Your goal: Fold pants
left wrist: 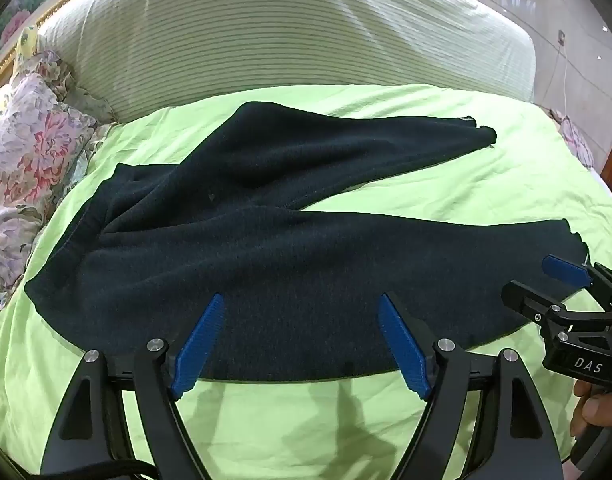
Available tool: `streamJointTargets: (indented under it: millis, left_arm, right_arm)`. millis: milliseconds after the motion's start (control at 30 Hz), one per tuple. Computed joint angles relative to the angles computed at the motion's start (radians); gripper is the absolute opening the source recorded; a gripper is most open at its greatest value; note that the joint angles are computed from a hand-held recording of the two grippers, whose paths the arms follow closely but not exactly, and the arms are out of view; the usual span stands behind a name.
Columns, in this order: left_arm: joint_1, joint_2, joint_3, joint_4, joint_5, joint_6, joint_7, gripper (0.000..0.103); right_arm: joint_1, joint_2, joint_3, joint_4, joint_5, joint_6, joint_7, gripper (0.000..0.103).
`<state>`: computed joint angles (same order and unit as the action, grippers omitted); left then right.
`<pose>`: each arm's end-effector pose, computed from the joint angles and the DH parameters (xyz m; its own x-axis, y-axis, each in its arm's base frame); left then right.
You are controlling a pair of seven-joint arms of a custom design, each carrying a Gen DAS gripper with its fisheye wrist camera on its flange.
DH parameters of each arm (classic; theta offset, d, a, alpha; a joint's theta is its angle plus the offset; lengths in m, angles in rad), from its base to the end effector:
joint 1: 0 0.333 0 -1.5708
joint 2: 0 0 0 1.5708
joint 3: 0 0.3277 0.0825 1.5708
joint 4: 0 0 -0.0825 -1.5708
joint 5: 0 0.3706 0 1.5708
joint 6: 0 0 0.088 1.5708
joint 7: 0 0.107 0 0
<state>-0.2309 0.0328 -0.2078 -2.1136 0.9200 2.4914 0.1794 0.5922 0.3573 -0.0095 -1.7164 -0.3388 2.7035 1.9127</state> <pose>0.5117 -0.2438 0.4530 0.3056 -0.9513 -0.0399 -0.7169 -0.2023 -0.6672 0.5690 0.3897 0.4684 0.4516 -0.8871 0.0953 -0.6777 -0.4105 -0.6102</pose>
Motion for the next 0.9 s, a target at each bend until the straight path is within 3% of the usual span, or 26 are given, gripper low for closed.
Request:
streamJointTargets:
  millis: [900]
  left_arm:
    - [0.001,0.017,0.007,0.017,-0.026,0.011,0.027,0.080]
  right_arm:
    - [0.000,0.007,-0.001,0.004,0.008,0.011,-0.004,0.085]
